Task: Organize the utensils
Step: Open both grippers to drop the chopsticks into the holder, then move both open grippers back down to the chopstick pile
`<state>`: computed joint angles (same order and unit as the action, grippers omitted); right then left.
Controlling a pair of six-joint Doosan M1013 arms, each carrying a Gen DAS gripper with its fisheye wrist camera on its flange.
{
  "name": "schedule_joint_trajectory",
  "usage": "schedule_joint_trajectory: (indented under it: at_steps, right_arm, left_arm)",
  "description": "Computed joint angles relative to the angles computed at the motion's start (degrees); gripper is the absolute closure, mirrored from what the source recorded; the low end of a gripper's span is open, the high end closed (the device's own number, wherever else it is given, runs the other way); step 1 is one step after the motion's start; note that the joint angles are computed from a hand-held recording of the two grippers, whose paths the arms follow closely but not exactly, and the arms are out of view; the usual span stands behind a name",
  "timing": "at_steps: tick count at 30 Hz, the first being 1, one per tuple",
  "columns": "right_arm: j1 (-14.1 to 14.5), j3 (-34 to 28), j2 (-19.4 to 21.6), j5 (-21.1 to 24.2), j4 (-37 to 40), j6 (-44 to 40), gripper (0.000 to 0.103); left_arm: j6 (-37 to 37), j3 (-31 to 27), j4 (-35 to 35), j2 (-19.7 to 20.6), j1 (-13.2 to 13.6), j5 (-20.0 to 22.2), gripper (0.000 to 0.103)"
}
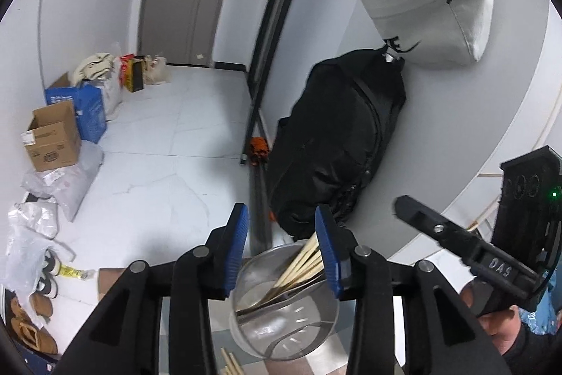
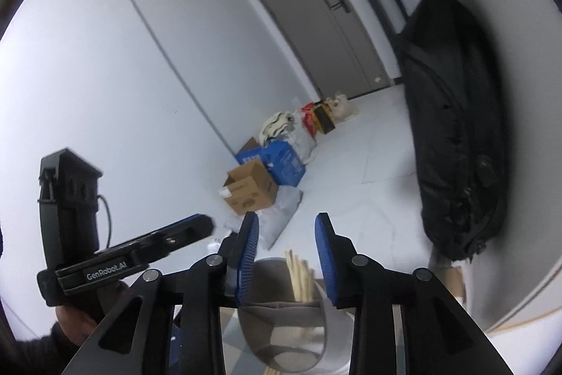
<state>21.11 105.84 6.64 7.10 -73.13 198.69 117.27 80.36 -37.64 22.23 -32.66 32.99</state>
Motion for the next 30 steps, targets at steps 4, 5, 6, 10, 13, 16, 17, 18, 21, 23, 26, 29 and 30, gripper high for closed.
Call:
schedule_joint_trajectory:
  at_steps: [4, 5, 6, 10, 13, 16, 17, 18, 21, 23, 26, 29, 30]
  right_arm:
    - [0.6, 0.7, -1.1, 1.9, 0.3, 0.3, 0.060]
    - [0.7, 0.8, -1.3, 2.1, 1.2, -0.7, 0.060]
    - [1.0, 0.9, -1.5, 2.5, 1.4, -1.1, 0.059]
    - [2.1, 1.3, -2.5, 4.0, 0.1, -0.3, 0.053]
    - [3.1, 1.4, -3.0, 5.2, -1.0, 0.1, 0.048]
    - [4.3, 1.8, -3.4, 6.4, -4.3, 3.6, 0.043]
    - [4.7, 1.8, -3.6, 6.8, -4.4, 3.8, 0.040]
    - [5.0, 1.9, -3.8, 7.0, -4.1, 3.5, 0.040]
    - [5.9, 2.0, -4.2, 7.5, -4.5, 3.4, 0.040]
    - [6.7, 2.1, -4.5, 8.4, -5.9, 4.3, 0.035]
    - [8.3, 2.4, -5.0, 10.4, -7.8, 5.4, 0.027]
    - [9.8, 2.5, -5.4, 12.3, -7.5, 4.6, 0.023]
    - [10.2, 2.5, -5.5, 12.6, -7.7, 4.8, 0.022]
  left_arm:
    - [-3.5, 0.7, 2.7, -0.5, 0.1, -0.8, 0.068]
    - [-4.2, 1.0, 3.3, -0.7, 0.1, -1.1, 0.067]
    - [-5.8, 1.6, 4.8, -1.1, -0.1, -1.9, 0.067]
    - [-9.2, 3.2, 8.0, -2.4, -0.5, -4.1, 0.067]
    - [-11.7, 4.3, 9.4, -3.4, -0.7, -4.5, 0.067]
    - [-13.3, 5.5, 11.2, -4.5, -1.0, -5.7, 0.067]
    - [-13.5, 5.9, 11.5, -4.9, -1.0, -6.1, 0.067]
    - [-13.7, 6.3, 11.6, -5.3, -1.0, -6.3, 0.067]
    - [-15.4, 7.3, 13.2, -6.3, -1.2, -6.8, 0.062]
    - [-16.3, 8.0, 14.1, -6.9, -1.2, -7.5, 0.049]
    - [-15.3, 9.6, 13.3, -8.2, -1.3, -9.3, 0.049]
    - [-16.1, 10.6, 14.6, -8.9, -1.7, -10.1, 0.048]
    - [-17.2, 11.1, 16.0, -9.3, -1.9, -10.6, 0.047]
